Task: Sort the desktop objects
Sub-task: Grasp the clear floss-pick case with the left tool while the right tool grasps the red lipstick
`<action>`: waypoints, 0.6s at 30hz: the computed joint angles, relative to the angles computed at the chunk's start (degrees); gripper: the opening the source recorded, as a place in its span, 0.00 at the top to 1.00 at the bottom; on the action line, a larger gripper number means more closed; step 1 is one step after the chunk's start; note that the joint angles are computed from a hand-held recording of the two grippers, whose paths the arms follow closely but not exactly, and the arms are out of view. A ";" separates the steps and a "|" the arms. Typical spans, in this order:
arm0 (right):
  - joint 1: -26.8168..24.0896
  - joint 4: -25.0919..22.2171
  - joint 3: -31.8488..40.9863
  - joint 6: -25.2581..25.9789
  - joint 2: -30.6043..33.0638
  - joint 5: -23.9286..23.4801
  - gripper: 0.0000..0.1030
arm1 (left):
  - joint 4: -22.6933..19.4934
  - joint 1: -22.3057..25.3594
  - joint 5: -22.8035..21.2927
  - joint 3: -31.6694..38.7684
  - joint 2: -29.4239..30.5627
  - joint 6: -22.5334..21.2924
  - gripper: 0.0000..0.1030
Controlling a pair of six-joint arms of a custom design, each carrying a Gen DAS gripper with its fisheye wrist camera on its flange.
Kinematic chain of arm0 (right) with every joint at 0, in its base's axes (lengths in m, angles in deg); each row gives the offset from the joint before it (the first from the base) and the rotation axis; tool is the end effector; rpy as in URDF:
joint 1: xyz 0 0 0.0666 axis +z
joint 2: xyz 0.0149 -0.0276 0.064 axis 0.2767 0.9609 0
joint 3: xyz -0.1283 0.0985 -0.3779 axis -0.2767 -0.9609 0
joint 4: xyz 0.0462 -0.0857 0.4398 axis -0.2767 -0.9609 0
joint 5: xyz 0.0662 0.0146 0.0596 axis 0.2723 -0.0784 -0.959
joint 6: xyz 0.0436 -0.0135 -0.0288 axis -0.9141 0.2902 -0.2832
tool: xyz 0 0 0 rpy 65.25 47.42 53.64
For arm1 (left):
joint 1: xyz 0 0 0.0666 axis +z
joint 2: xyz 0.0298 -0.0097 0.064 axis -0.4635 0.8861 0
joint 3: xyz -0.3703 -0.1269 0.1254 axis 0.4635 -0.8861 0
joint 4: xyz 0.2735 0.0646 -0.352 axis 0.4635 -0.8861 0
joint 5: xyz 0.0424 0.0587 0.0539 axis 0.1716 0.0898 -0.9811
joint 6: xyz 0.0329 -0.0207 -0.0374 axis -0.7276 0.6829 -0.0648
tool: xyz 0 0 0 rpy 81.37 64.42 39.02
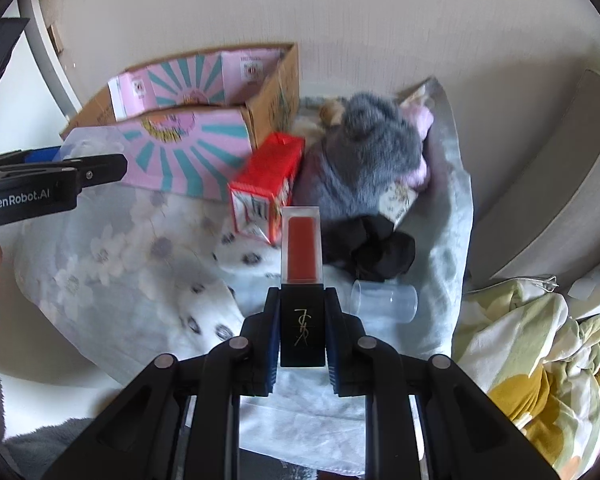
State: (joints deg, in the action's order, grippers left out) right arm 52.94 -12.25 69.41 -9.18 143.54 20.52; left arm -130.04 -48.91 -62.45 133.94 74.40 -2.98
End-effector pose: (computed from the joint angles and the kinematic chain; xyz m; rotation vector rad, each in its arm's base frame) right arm 0.3256 0.2270 0.4781 0.3580 2.6044 -0.0595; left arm 0.4972 -0.1995 0.4992 0.9177 2.4372 -0.2041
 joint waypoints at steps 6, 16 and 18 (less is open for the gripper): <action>0.57 -2.42 5.82 -0.84 2.66 2.27 0.82 | 0.12 1.33 1.82 3.60 1.34 -0.66 0.24; -0.08 -4.24 17.12 2.02 10.06 4.79 0.82 | -1.88 5.37 4.88 11.50 5.58 -3.52 0.24; -0.37 -4.20 19.71 3.02 11.80 4.47 0.82 | -2.31 6.24 5.66 13.37 6.80 -3.90 0.24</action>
State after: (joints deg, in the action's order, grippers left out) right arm 52.57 -16.45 89.12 -6.16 155.33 24.99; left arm -132.35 -42.68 -56.79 147.31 81.20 -6.88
